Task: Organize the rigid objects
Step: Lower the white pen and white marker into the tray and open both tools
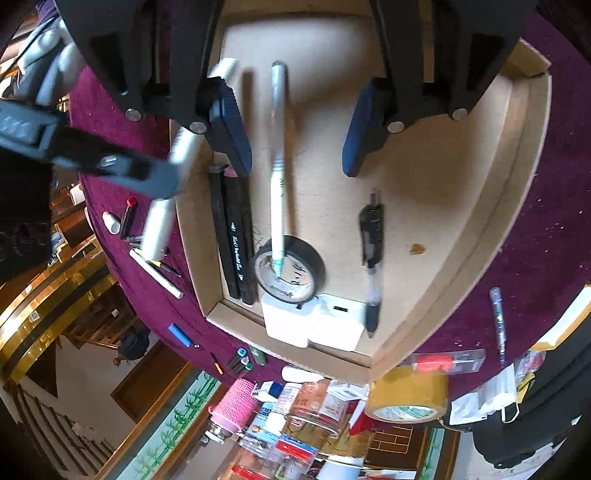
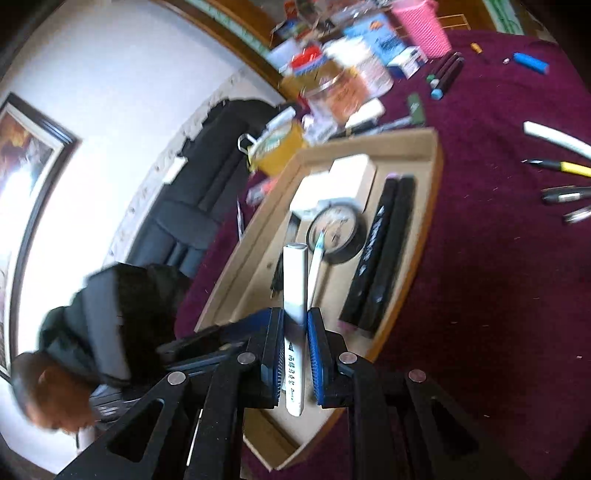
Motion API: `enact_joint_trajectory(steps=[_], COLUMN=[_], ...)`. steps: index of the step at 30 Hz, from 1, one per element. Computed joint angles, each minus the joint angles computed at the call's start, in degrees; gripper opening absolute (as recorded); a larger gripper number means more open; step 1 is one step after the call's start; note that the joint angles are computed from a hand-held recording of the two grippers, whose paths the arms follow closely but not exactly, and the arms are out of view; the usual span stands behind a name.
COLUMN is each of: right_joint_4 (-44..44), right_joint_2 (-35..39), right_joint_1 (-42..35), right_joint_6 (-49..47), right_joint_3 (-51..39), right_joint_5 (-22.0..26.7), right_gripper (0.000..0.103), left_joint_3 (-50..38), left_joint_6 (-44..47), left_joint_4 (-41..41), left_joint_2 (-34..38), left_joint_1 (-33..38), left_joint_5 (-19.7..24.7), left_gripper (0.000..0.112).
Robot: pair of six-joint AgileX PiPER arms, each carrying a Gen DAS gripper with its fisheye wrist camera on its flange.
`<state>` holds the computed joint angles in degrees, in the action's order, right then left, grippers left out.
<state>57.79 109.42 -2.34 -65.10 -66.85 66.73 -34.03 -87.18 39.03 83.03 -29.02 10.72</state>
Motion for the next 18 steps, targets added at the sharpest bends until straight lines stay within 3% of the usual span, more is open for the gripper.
enact_joint_trajectory(steps=[8, 10, 12, 18], right_joint_4=[-2.3, -2.7, -2.4, 1.5], right_joint_2=[-0.4, -0.3, 0.0, -4.3], right_joint_1=[5.6, 5.8, 5.1, -0.8], right_joint_6=[1.1, 1.7, 1.3, -5.6], right_joint_3=[2.1, 2.2, 2.0, 5.5], right_joint_5=[-8.9, -10.0, -9.3, -8.9], right_gripper=[0.015, 0.025, 0.045, 0.058], left_joint_3=[3.1, 3.0, 2.8, -1.3], left_joint_6=[-3.4, -4.4, -5.4, -10.5], left_joint_4=[2.6, 3.4, 4.3, 11.4], left_joint_2=[-2.4, -2.3, -2.1, 0.9], left_joint_1=[2.3, 2.4, 2.0, -3.0], left_joint_5=[-3.4, -3.4, -2.9, 2.9], left_gripper=[0.050, 0.051, 0.052, 0.048])
